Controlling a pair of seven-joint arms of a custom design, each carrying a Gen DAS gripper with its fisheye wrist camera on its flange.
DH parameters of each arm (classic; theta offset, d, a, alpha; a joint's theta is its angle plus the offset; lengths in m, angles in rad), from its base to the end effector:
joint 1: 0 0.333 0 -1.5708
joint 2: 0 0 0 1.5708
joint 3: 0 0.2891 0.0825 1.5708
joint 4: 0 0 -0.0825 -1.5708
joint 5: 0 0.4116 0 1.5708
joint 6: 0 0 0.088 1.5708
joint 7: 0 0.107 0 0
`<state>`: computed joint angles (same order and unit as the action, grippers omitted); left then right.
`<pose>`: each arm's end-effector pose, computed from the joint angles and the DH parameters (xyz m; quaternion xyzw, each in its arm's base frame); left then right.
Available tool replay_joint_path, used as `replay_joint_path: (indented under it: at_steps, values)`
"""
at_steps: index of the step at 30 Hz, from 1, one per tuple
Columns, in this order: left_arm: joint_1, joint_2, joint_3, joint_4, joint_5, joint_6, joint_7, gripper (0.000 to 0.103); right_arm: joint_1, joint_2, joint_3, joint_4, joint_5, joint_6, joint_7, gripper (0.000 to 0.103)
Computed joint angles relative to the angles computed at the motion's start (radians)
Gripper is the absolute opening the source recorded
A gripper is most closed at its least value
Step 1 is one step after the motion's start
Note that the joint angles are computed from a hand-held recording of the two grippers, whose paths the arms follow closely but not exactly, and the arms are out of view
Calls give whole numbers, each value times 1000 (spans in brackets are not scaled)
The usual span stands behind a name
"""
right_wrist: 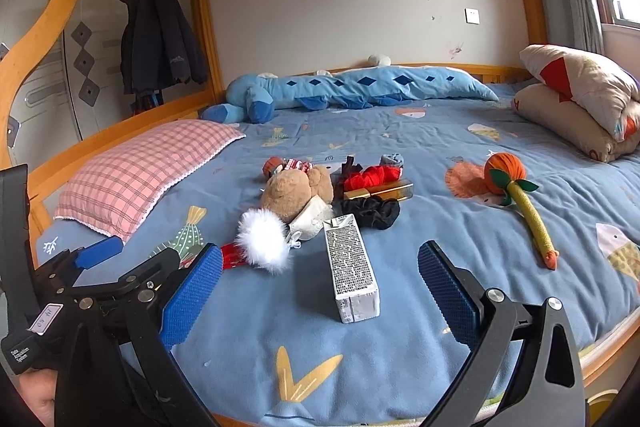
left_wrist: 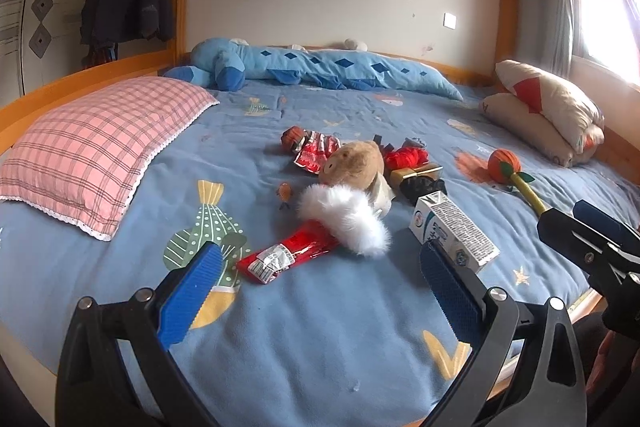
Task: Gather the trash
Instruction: 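Reach the left tool to the red wrapper while the right tool reaches the milk carton, then grasp the red wrapper with the left tool while the right tool grasps the white milk carton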
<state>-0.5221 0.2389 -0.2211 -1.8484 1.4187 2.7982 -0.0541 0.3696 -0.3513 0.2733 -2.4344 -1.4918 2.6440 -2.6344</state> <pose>0.4630 -0.4774 0.4106 -0.5154 0.7037 -0.4122 0.2633 0.3826 0.3207 0.4293 -0.5350 0.6534 -0.3319 0.4203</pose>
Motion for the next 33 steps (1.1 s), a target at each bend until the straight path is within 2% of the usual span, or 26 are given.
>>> replay_joint_path:
  at_steps: [9, 14, 21, 23, 27, 33]
  values:
    - [7, 30, 15, 34, -14, 16, 31, 99, -1, 38, -12, 35, -7, 7, -11, 95]
    - [13, 52, 21, 45, -61, 37, 75, 99, 1, 69, -20, 53, 18, 1, -49, 95]
    - [29, 138, 41, 101, -229, 103, 223, 99, -3, 140, -47, 87, 37, 21, -83, 95]
    - [32, 153, 42, 108, -286, 104, 272, 99, -8, 171, -66, 102, 41, 59, -85, 95]
    - [21, 166, 64, 115, -324, 131, 309, 99, -10, 217, -86, 130, 69, 75, -111, 95]
    - [31, 205, 50, 156, -442, 116, 443, 99, -8, 304, -121, 186, 177, 98, -241, 88]
